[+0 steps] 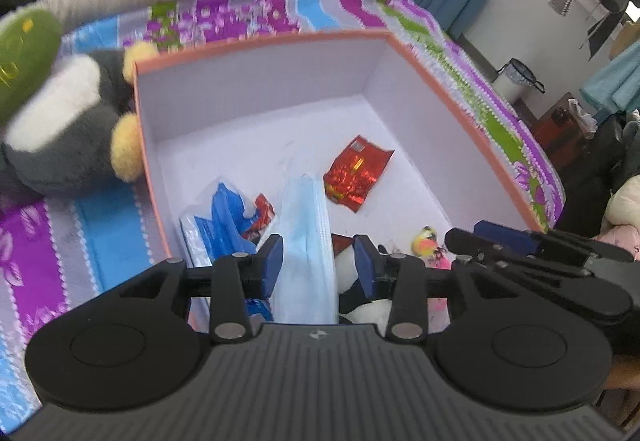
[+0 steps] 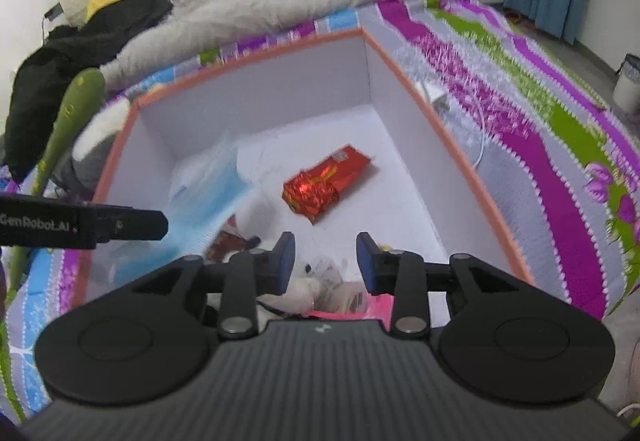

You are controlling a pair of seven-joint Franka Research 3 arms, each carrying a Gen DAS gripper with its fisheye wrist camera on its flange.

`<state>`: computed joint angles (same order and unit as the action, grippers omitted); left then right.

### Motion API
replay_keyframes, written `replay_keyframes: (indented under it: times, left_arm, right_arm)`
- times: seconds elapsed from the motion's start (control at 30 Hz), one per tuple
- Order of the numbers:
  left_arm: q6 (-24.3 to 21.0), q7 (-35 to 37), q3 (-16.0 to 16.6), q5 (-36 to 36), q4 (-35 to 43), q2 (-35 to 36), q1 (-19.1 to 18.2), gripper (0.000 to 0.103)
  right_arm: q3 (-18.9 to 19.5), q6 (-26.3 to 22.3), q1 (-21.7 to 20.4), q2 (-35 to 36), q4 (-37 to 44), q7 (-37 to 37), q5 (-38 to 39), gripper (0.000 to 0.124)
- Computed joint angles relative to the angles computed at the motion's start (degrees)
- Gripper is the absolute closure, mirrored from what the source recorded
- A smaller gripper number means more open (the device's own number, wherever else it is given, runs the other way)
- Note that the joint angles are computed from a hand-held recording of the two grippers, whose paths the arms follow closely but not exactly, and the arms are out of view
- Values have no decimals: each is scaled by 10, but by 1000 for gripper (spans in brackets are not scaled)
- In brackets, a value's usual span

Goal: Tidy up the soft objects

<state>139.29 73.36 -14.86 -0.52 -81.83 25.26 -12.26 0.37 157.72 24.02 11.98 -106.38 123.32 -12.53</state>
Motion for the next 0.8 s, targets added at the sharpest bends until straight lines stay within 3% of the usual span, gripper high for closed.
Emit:
replay_keyframes:
  times: [0.3, 0.67, 0.8]
  left_arm:
    - [65, 33, -8, -34, -97, -110, 18, 58]
    - [137, 85, 14, -102, -250, -277, 5, 58]
    - [170, 77, 28, -87, -310, -339, -11, 58]
  right_arm:
    - [6, 28, 5, -77, -31, 96, -105, 87]
    - [77, 41, -34, -166, -72, 201, -220, 87]
    - [108, 49, -54, -198, -95, 238, -251, 87]
